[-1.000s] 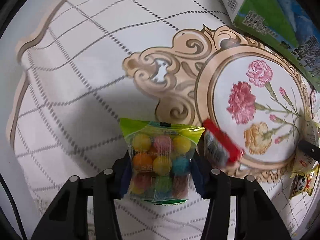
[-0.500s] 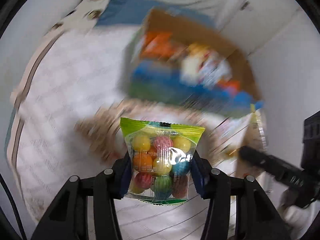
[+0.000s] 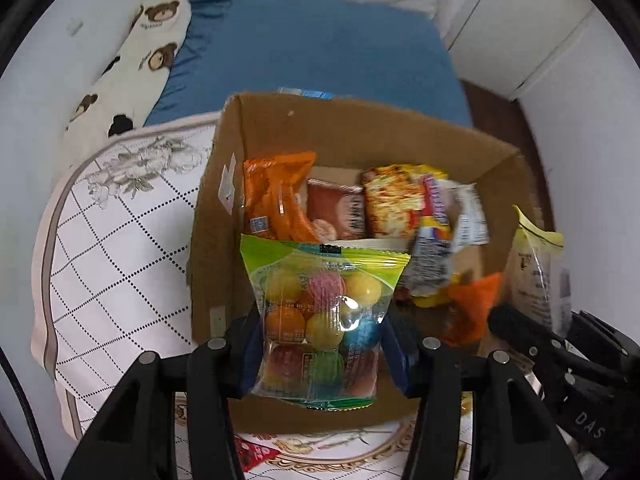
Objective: Organize snacks
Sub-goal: 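Carry both packets into the cardboard box and open both grippers, then withdraw both grippers from the box back toward the snacks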
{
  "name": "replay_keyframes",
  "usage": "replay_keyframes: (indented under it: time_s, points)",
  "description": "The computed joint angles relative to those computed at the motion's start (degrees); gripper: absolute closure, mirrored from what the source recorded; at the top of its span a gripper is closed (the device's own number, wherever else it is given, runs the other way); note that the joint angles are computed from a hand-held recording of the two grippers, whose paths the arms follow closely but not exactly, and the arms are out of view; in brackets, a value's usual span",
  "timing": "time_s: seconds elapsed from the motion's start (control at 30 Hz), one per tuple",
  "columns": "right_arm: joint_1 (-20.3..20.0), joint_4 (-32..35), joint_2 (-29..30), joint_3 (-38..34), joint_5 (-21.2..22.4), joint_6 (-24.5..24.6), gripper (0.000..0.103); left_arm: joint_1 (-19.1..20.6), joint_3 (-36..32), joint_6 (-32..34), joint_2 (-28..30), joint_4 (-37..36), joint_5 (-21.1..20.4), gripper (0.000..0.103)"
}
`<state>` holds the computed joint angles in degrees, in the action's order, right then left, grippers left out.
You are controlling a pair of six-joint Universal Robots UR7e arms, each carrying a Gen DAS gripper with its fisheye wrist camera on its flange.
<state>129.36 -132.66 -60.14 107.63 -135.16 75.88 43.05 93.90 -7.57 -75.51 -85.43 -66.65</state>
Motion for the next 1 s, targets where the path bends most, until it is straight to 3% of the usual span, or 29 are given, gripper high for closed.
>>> replay_keyframes:
  time_s: [0.37, 0.4, 0.43, 0.47, 0.5, 0.53, 0.67, 1.0]
  points:
    - [-7.63, -5.3, 1.46, 4.39, 5.53, -4.52, 0.06, 2.6, 0.45, -1.56, 4.1, 3.53, 0.57, 0.053]
    - [-8.27, -5.13, 1.36, 4.64, 6.63, -4.83, 0.051, 2.62, 0.69, -1.75, 3.98, 3.18, 0.84, 0.051]
    - [-8.54, -4.58, 1.48, 4.7, 7.35, -4.65, 0.038, 2.65, 0.97, -1.55, 3.78, 2.44, 0.77, 0.042]
    - [-8.7, -3.81, 1.47, 4.59, 7.68, -4.58, 0.014, 2.65, 1.16, -1.35, 3.66, 1.89, 0.83, 0.034]
    - [-8.73, -2.85, 1.5, 4.38, 7.75, -4.49, 0.005, 2.56, 1.32, -1.23, 3.56, 1.48, 1.04, 0.017]
    - [-8.79, -2.3, 1.5, 4.35, 7.88, -4.34, 0.005, 2.39, 1.49, -1.14, 3.35, 1.03, 1.4, 0.011]
    - [-8.43, -1.04, 0.91, 4.66, 7.82, -3.41, 0.005, 1.46, 2.45, 0.01, 2.32, -0.63, 2.86, 0.011]
    - [-4.9, 5.65, -1.39, 5.34, 3.67, 4.77, 0.005, -1.74, 7.12, 3.92, -3.26, -6.44, 5.41, 0.011]
